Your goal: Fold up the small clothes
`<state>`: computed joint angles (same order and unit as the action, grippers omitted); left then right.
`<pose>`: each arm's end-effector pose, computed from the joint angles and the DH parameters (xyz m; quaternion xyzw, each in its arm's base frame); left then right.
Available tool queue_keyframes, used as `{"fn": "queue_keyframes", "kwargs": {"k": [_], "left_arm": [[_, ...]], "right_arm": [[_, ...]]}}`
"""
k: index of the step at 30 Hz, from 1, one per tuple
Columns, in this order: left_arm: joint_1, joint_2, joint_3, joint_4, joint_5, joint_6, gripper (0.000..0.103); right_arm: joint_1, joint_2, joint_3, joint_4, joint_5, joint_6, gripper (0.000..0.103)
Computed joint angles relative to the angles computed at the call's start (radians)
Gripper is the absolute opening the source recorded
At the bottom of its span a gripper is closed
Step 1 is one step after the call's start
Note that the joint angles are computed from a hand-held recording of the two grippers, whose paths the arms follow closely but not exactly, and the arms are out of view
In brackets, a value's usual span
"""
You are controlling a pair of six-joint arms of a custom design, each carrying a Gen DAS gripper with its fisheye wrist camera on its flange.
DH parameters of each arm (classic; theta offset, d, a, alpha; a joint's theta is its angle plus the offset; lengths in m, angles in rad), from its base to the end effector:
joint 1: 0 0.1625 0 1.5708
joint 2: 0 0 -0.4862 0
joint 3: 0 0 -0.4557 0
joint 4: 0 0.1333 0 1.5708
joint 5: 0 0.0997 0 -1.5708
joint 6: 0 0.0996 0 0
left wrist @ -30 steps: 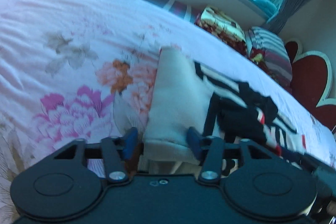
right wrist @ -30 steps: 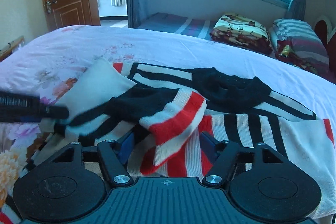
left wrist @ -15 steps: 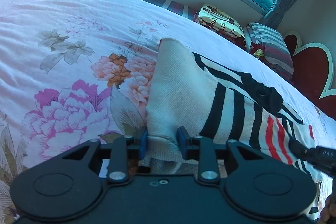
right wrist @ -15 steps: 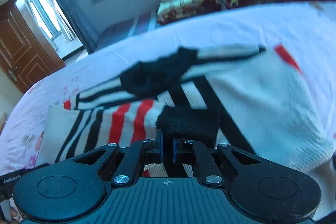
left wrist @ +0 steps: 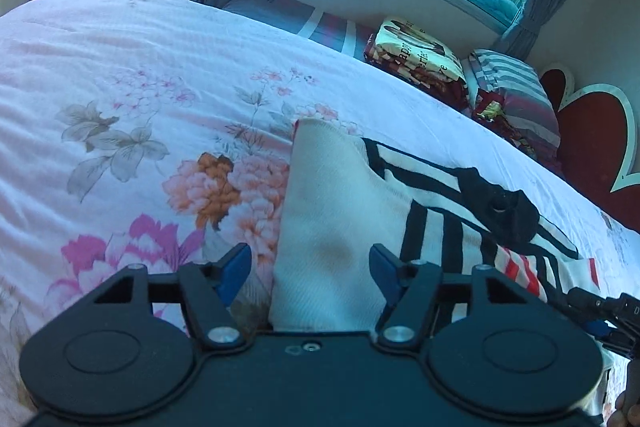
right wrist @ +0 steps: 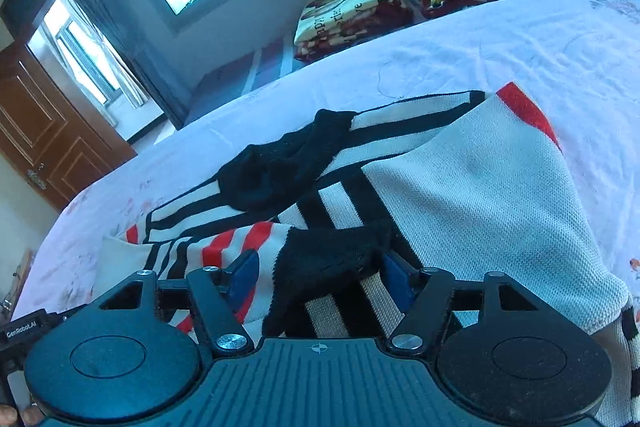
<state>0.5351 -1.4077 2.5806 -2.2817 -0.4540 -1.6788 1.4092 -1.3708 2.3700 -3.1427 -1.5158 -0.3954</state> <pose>-0.1662 -0.3575 0.1386 -0.1458 0.8216 -0.4629 0.2991 0.0596 -0.4969 0.2262 0.1196 -0.9515 0.2787 0.0523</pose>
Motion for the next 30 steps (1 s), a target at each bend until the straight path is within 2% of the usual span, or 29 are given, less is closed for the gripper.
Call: {"fn": "queue_keyframes", "kwargs": {"k": [1,2,4,7,13,17,21,22,23,24,26,30], "left_arm": [[0.016,0.007,-0.004,-0.027,-0.001,0.022,0.061],[0.033,0.014,-0.008,-0.053,-0.002,0.044,0.061],[0.061,0.028,-0.014,-0.106,-0.002,0.092,0.061],[0.094,0.047,-0.028,-0.157,-0.004,0.153,0.061],[0.123,0.076,-0.046,-0.221,0.0,0.237,0.062],[0.137,0.097,-0.053,-0.274,-0.002,0.288,0.062],[0.154,0.126,-0.061,-0.312,0.002,0.332,0.061],[0.157,0.131,-0.061,-0.324,0.007,0.342,0.056],[0.16,0.136,-0.057,-0.359,0.01,0.364,0.043],[0.162,0.142,-0.052,-0.415,0.007,0.4,0.037],[0.165,0.143,-0.054,-0.435,0.011,0.414,0.031],[0.167,0.134,-0.054,-0.447,0.03,0.395,0.033]], "right_arm": [[0.004,0.006,-0.003,-0.007,-0.009,0.001,0.036],[0.003,0.01,-0.006,-0.014,-0.005,0.002,0.033],[0.0,0.022,-0.016,-0.011,-0.006,0.002,0.013],[-0.007,0.02,-0.026,0.007,0.004,-0.014,0.006],[-0.018,-0.032,0.036,-0.092,0.026,-0.115,0.005],[-0.035,-0.049,0.074,-0.19,-0.006,-0.154,0.005],[-0.042,-0.019,0.065,-0.175,-0.079,-0.178,0.005],[-0.046,-0.016,0.07,-0.181,-0.085,-0.177,0.005],[-0.052,-0.015,0.077,-0.191,-0.087,-0.176,0.005],[-0.055,-0.015,0.083,-0.199,-0.088,-0.174,0.005],[-0.057,-0.017,0.093,-0.218,-0.092,-0.179,0.005],[-0.059,-0.015,0.101,-0.263,-0.11,-0.171,0.005]]}}
